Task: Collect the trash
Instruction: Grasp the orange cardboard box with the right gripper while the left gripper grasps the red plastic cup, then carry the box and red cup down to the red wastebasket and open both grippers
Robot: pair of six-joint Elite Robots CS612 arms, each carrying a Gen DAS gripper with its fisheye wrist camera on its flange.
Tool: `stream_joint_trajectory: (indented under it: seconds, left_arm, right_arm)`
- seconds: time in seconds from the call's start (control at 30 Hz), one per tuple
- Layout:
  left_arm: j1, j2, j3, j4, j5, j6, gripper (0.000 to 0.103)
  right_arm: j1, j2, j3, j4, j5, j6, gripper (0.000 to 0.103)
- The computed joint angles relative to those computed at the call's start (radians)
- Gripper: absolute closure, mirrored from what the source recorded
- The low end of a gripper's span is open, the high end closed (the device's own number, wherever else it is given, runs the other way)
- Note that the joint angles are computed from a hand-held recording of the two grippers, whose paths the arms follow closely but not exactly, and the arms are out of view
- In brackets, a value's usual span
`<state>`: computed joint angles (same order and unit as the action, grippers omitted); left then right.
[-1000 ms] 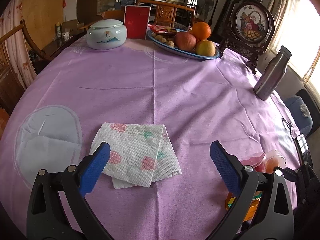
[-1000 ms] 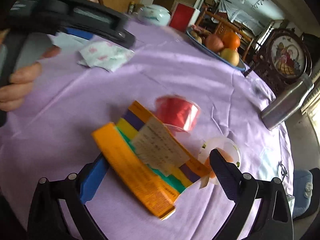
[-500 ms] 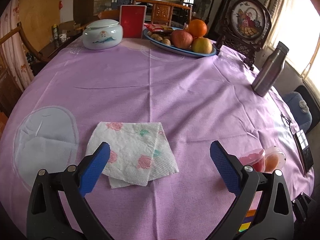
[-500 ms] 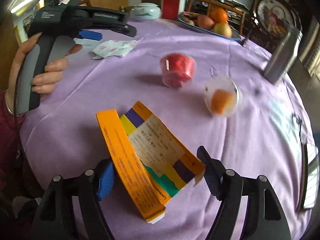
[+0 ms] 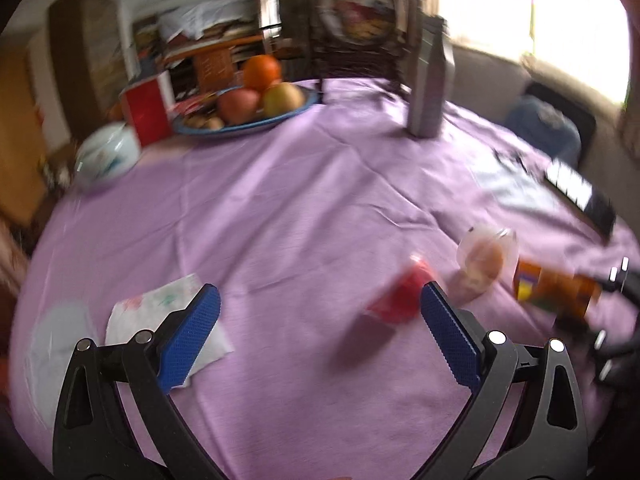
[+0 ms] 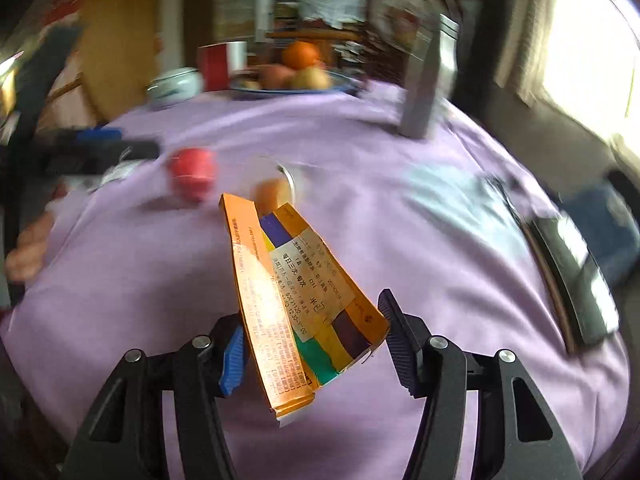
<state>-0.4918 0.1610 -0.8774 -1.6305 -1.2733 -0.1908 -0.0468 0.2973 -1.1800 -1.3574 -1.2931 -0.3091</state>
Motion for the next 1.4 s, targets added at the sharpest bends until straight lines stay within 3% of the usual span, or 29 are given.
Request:
stream_joint_trajectory:
  seconds: [0.07, 0.13, 0.27, 0.33, 0.37, 0.43, 0.47, 0.73, 0.9, 1.2, 1.4]
  left_arm:
    - [-0.008, -0.011, 0.031, 0.010, 0.005, 0.058, 0.006]
    - [-0.005, -0.019, 0.053, -0.013, -0.024, 0.066, 0.006]
    - [-0.005, -0.047, 0.120, -0.014, -0.034, 0.070, 0.009]
    - [-0.005, -0.059, 0.147, -0.013, -0.058, 0.091, 0.031]
    - [-0.005, -0.061, 0.151, -0.014, -0.070, 0.099, 0.037]
    - [-0.003, -0.061, 0.151, -0.018, -0.092, 0.108, 0.065]
    - [-0.001, -0.058, 0.144, -0.019, -0.107, 0.098, 0.068]
    - [0.009, 0.007, -0.020, -0.069, -0.129, -0.026, 0.069]
    - [0.004, 0.068, -0.164, -0.074, -0.180, -0.124, 0.068]
    - [-0.061, 0.089, -0.234, -0.019, -0.188, -0.094, 0.068]
    - [-0.111, 0.092, -0.231, -0.019, -0.234, -0.057, 0.068]
  right_arm:
    - [-0.009, -0.007, 0.015, 0.021, 0.028, 0.026, 0.043]
    - [-0.014, -0.013, 0.027, 0.055, 0.062, 0.031, 0.043]
    - [-0.002, -0.002, 0.008, 0.037, 0.024, -0.014, 0.043]
    - [0.000, 0.004, -0.003, 0.031, 0.011, -0.022, 0.043]
    - [0.000, 0.006, -0.007, 0.028, 0.009, -0.022, 0.043]
    - [-0.003, 0.007, -0.009, 0.024, 0.018, -0.008, 0.043]
    - [-0.006, 0.006, -0.005, 0.021, 0.024, -0.002, 0.043]
    - [-0.048, 0.056, -0.096, -0.045, 0.141, 0.190, 0.044]
    - [-0.073, 0.073, -0.175, -0.018, 0.150, 0.179, 0.044]
    - [-0.152, 0.130, -0.359, 0.049, 0.140, 0.192, 0.044]
    - [-0.212, 0.169, -0.458, 0.121, 0.086, 0.212, 0.044]
